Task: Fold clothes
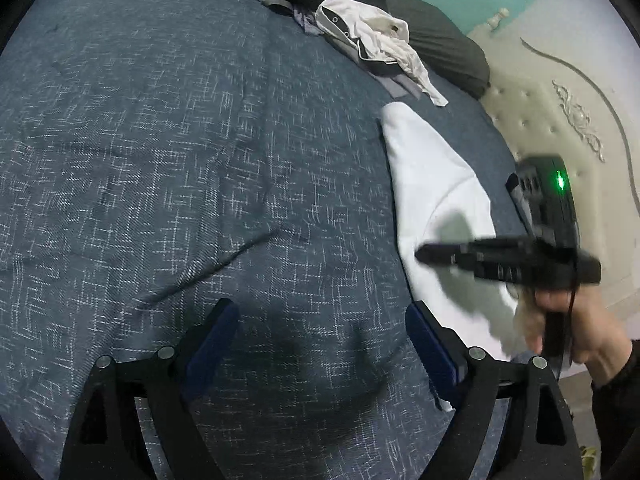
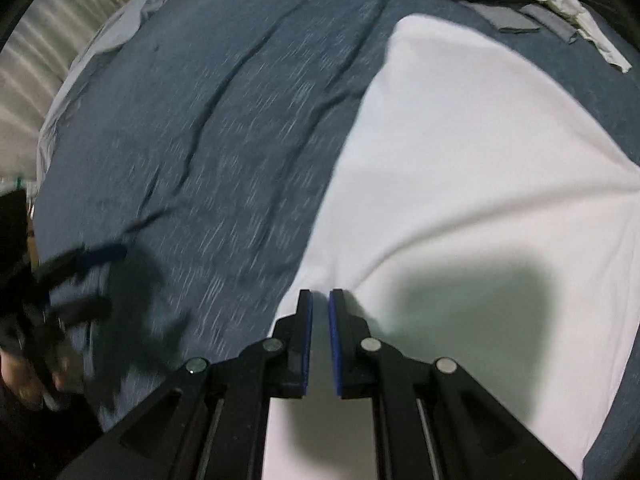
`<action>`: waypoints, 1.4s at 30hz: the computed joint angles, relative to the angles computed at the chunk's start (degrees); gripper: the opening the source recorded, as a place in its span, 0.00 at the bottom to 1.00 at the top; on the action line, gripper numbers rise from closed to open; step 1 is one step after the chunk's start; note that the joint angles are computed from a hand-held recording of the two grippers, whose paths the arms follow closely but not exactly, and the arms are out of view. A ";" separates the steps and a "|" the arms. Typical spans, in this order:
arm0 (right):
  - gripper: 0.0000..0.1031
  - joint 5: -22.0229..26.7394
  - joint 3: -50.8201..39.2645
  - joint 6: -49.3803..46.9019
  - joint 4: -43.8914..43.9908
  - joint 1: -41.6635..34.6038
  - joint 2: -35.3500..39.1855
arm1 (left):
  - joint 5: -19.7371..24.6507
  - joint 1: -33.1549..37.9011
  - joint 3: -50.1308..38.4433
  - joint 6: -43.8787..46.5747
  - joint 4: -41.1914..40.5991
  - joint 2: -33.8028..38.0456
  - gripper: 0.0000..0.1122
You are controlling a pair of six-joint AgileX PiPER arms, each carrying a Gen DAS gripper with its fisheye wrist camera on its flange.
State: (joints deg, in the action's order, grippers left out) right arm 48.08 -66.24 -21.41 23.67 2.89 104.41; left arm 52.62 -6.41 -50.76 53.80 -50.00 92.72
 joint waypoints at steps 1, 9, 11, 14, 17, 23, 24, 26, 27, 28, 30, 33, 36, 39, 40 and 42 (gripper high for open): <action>0.08 1.17 -0.10 1.14 -1.41 0.81 -0.14 | 0.48 0.46 -0.17 0.25 -0.01 0.06 0.80; 0.08 0.74 0.21 6.47 -3.69 1.48 -0.48 | 0.77 0.33 0.62 0.69 -0.68 -0.79 0.86; 0.08 2.10 1.18 4.67 -2.78 1.17 -1.32 | 1.08 0.56 0.57 0.47 -0.47 -0.99 0.87; 0.08 1.51 2.47 3.93 -1.93 -1.21 -3.90 | 1.25 0.48 0.60 0.43 -0.41 -1.07 0.88; 0.08 1.17 3.67 5.87 -3.14 -3.85 -5.42 | 1.32 0.32 0.72 0.54 -0.45 -1.17 0.88; 0.08 5.64 10.98 0.05 -0.44 -7.60 -10.72 | 1.41 0.04 0.64 0.57 -0.28 -1.27 0.89; 0.08 6.21 12.05 -0.85 0.32 -8.86 -12.01 | 1.37 -0.28 0.80 0.68 -0.22 -1.35 0.89; 0.08 6.36 14.52 -1.51 1.03 -12.85 -15.74 | 1.24 -0.76 1.24 0.80 -0.08 -1.72 0.89; 0.10 6.54 16.28 -0.89 0.53 -14.35 -18.07 | 1.10 -1.13 1.52 0.80 0.03 -1.96 0.89; 0.16 6.66 16.59 -0.89 -0.40 -16.03 -18.12 | 0.96 -1.50 1.78 0.80 0.15 -2.19 0.89; 0.19 7.49 16.46 -1.07 -2.33 -19.47 -17.40 | 0.68 -2.24 2.29 0.78 0.38 -2.63 0.89; 0.19 7.50 20.19 -3.13 -0.87 -24.26 -20.94 | -0.10 -3.42 3.17 0.73 0.65 -3.17 0.89; 0.20 4.46 18.34 -4.90 2.70 -29.22 -21.11 | -1.13 -4.42 3.89 0.60 0.92 -3.44 0.90; 0.27 1.41 15.33 -5.57 5.71 -31.82 -18.46 | -1.87 -5.07 4.46 1.03 0.83 -3.50 0.91; 0.27 0.41 12.84 -5.17 6.07 -31.44 -16.64 | -1.95 -5.14 4.46 1.11 0.78 -3.44 0.91; 0.27 -1.43 9.30 -4.17 5.72 -29.83 -13.76 | -2.03 -5.22 4.31 1.10 0.69 -3.22 0.91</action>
